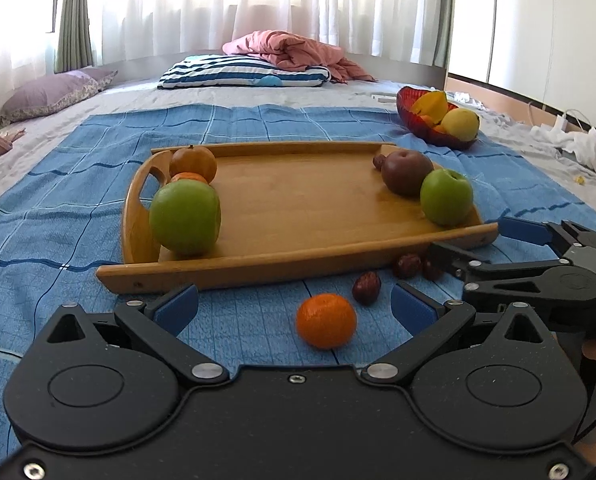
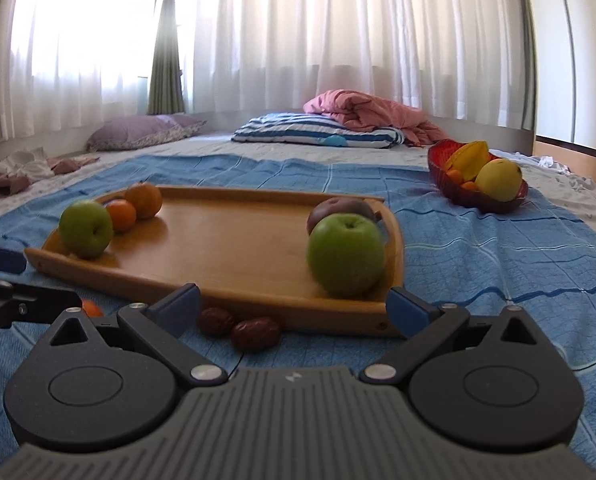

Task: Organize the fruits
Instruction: 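Move both grippers back toward the small orange and dates on the cloth, then grasp the small orange with the left gripper while the right gripper grasps another red date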

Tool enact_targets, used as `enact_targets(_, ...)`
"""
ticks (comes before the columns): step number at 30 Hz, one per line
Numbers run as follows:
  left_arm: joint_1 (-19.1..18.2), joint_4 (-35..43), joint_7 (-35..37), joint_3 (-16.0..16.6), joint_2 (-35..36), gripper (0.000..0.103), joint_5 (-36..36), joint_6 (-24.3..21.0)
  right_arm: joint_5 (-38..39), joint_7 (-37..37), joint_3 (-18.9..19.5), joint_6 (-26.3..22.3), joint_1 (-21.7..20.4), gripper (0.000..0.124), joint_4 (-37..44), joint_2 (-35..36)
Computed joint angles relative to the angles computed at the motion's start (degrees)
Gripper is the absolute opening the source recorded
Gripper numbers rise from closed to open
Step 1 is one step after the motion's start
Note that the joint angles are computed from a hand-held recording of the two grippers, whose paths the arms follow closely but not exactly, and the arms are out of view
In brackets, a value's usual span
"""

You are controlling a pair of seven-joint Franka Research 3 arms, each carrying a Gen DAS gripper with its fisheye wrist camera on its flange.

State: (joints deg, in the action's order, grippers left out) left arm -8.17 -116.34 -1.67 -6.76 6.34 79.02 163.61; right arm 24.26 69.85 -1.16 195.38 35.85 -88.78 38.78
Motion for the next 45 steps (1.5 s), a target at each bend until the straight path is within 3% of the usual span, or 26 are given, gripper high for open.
enact_targets(6,0.03,-0.65,1.15,-0.15,0.06,0.103,-1.75,1.13,-1.18,-0.66,0.45,-1.01,-0.28,0.103,0.41,0.47)
enact_targets(8,0.01,-0.83,1.72,-0.09,0.18,0.103,-2.40,1.81,-1.93,-0.24,2.17,-3.49,-2.00,0.103,1.29,0.73)
enact_targets(16,-0.33,-0.35,4.82,0.24,1.61,0.101,-5.78,3.52,-4.65,0.53,3.60,-2.38,-3.28,0.103,0.94,1.22)
enact_targets(24,-1.21,-0.11,5.92,0.93,2.33,0.079,-8.58,2.00,-4.59,-0.92,-0.73,-2.77,0.61,0.095,1.20,1.68)
enact_targets(29,-1.68,0.07,6.17,1.07,2.50,0.066,-8.34,0.32,-4.76,-0.56,1.69,-3.09,-1.39,0.083,1.35,1.66)
enact_targets(32,-1.78,0.34,6.36,1.07,2.76,0.065,-8.46,-0.05,-5.72,-0.43,4.62,-2.58,-3.84,0.075,0.80,1.54)
enact_targets(40,-2.35,1.09,4.94,1.14,3.34,0.065,-7.29,-1.95,-7.65,-2.06,6.49,-0.53,-5.06,0.065,-0.41,1.45)
enact_targets(45,-2.46,1.23,5.66,0.99,3.39,0.057,-7.45,-2.52,-10.20,-1.57,12.47,-0.71,-10.25,0.062,-0.77,1.55)
